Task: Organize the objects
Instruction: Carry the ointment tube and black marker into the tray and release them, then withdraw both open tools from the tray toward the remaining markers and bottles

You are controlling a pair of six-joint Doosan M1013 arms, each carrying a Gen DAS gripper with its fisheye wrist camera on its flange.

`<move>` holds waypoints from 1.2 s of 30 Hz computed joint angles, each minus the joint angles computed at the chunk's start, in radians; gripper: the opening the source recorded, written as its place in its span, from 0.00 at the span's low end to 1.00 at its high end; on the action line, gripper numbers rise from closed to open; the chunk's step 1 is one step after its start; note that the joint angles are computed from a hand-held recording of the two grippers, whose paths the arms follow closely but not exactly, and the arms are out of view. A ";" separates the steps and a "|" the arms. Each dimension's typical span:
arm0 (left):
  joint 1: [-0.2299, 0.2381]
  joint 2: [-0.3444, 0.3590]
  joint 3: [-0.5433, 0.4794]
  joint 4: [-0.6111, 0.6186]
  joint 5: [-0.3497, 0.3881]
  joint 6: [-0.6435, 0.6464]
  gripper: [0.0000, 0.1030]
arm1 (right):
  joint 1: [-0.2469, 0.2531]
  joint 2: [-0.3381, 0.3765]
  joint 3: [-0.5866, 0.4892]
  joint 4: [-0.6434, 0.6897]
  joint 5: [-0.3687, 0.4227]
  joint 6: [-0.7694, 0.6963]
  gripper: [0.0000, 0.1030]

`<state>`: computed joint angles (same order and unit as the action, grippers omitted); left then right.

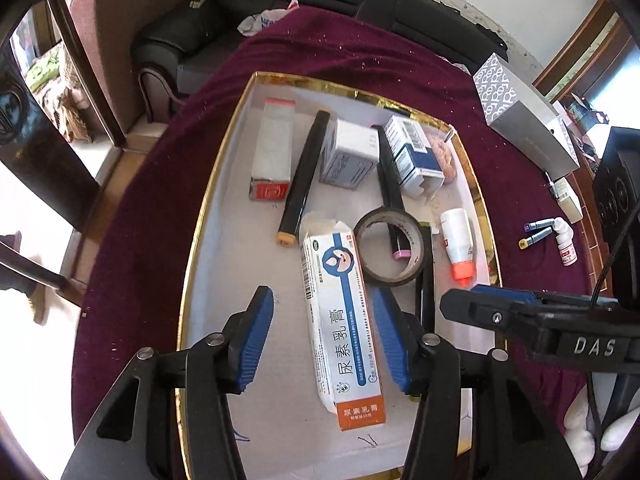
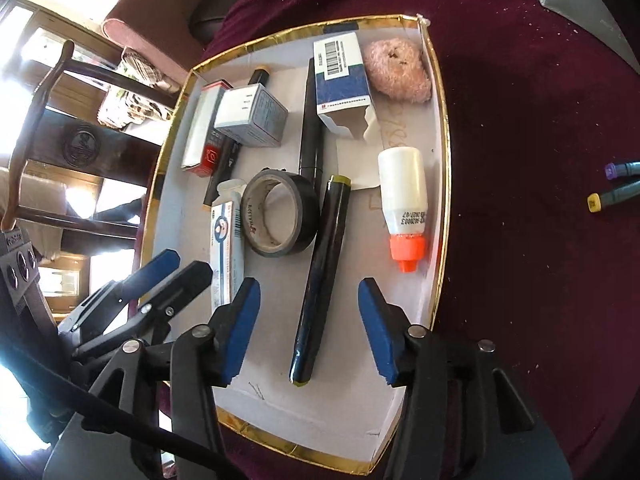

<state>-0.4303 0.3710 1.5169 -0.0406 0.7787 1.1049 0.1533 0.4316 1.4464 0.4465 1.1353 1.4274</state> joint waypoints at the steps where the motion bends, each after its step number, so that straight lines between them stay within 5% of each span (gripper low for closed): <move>1: -0.005 -0.003 0.000 0.020 0.001 -0.011 0.45 | -0.001 -0.005 0.007 0.000 -0.007 0.000 0.51; 14: -0.134 -0.032 -0.039 0.319 0.060 -0.173 0.45 | -0.061 -0.075 0.086 0.088 -0.051 -0.100 0.56; 36: -0.310 0.023 -0.148 0.393 0.141 -0.283 0.45 | -0.302 -0.184 0.209 0.138 -0.051 -0.182 0.64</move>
<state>-0.7400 0.3945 1.3688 0.3519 0.9193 0.8221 -0.1482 0.2478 1.6557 0.5844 1.0846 1.2450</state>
